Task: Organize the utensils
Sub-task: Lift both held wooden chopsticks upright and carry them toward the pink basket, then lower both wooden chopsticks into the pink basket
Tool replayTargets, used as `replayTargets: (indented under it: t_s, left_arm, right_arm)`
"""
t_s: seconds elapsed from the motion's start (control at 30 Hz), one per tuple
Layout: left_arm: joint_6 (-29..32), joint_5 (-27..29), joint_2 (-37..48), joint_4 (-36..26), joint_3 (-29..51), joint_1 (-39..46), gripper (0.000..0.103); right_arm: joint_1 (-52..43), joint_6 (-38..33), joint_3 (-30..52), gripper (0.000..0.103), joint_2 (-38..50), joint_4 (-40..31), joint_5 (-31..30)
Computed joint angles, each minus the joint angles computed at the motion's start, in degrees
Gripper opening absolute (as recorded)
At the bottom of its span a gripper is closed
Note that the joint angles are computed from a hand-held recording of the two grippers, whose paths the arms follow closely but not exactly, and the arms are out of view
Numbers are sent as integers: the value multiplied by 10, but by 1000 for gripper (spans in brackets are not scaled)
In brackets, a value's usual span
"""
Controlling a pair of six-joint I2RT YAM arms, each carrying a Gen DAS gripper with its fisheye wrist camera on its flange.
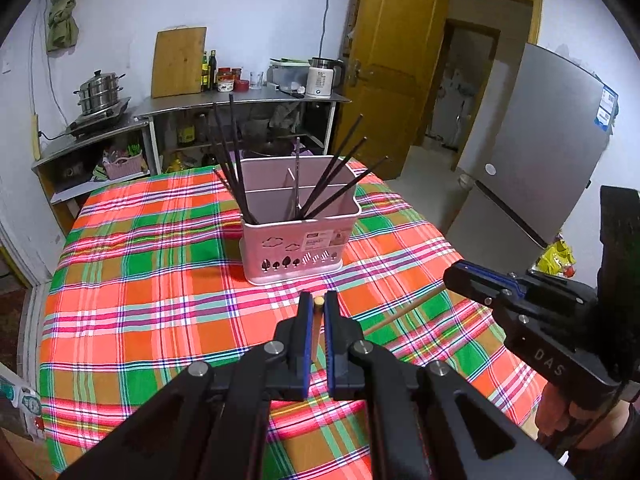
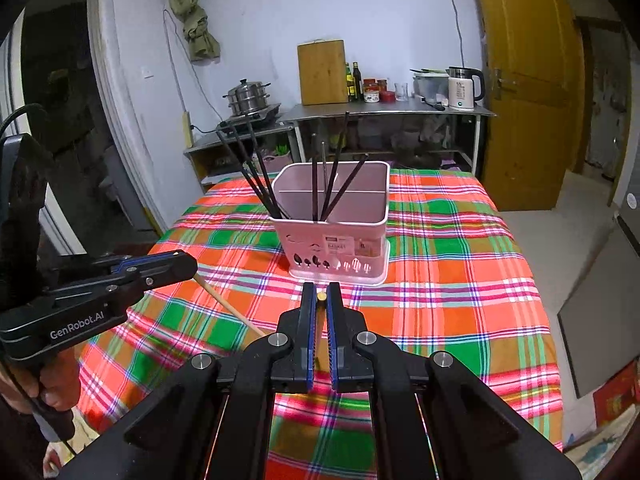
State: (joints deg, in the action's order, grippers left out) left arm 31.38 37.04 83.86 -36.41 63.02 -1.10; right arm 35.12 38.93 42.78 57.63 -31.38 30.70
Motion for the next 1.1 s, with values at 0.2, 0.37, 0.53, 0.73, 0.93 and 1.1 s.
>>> replayTargets:
  t_s: [0.2,0.37,0.53,0.73,0.93,1.1]
  left_arm:
    - [-10,12,12,-14,22,5,6]
    - [-24,23,22,-14,47,9,6]
    - [-47,39,38,-12,83,20,5]
    - [-84,63,63,-9,141,32,6]
    - [-126,82,80,5,193,35,5]
    - [-162,86,96,30,230,29,5]
  right_arm:
    - [2,-9,7,4,-3,11,14]
    - [-12,-28,16,4,-4,30,16]
    - [-22,-47,27,4,-2,54,23]
    - [-47,-77,48,4,9,89,16]
    - [-72,-107,77,4,36,127,-2]
    - [-93,-130,105,4,63,155,-19]
